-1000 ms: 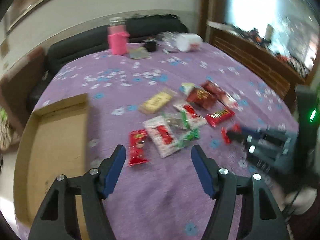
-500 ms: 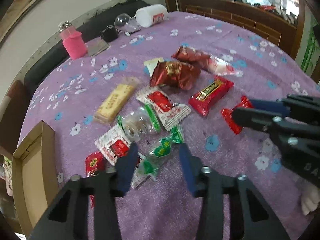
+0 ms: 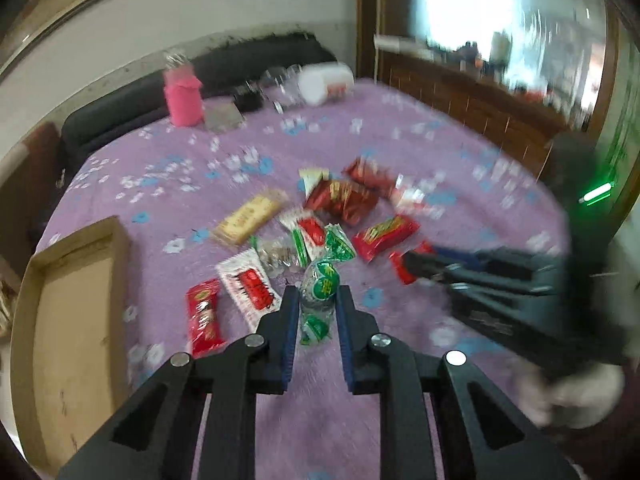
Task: Organize snacks
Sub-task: 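Carry both candies over the cardboard box and open both grippers to drop them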
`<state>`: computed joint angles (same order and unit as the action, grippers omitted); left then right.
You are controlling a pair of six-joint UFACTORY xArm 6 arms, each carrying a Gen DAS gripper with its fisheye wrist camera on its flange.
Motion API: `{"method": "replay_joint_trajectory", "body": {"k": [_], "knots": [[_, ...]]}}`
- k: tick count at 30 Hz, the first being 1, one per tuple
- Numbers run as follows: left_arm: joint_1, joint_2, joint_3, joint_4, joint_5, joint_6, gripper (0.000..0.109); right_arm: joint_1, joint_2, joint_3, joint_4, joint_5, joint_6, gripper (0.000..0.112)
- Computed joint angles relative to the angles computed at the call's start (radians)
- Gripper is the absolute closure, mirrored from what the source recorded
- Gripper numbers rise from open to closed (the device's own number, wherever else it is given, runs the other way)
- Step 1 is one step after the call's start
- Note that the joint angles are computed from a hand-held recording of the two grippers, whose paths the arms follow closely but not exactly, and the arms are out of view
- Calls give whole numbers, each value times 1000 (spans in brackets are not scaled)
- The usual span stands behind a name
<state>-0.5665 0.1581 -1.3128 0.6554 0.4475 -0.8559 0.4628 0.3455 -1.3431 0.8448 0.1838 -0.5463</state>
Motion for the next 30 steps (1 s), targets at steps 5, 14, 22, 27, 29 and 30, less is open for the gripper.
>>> {"method": "replay_joint_trajectory", "body": {"k": [5, 14, 22, 27, 29, 30], "knots": [[8, -301, 219, 113, -73, -187, 90, 16, -44, 58, -62, -82, 37, 92], [-31, -809, 280, 198, 242, -133, 90, 10, -582, 222, 96, -10, -175, 91], [142, -780, -127, 267, 632, 26, 90, 23, -530, -233, -352, 135, 161, 91], [304, -663, -187, 314, 676, 77, 90, 110, -231, -627, -538, 271, 362, 91], [396, -633, -116, 259, 579, 73, 90, 133, -130, -694, -497, 321, 352, 91], [430, -625, -76, 231, 530, 68, 90, 148, -63, -724, -456, 352, 343, 91]]}}
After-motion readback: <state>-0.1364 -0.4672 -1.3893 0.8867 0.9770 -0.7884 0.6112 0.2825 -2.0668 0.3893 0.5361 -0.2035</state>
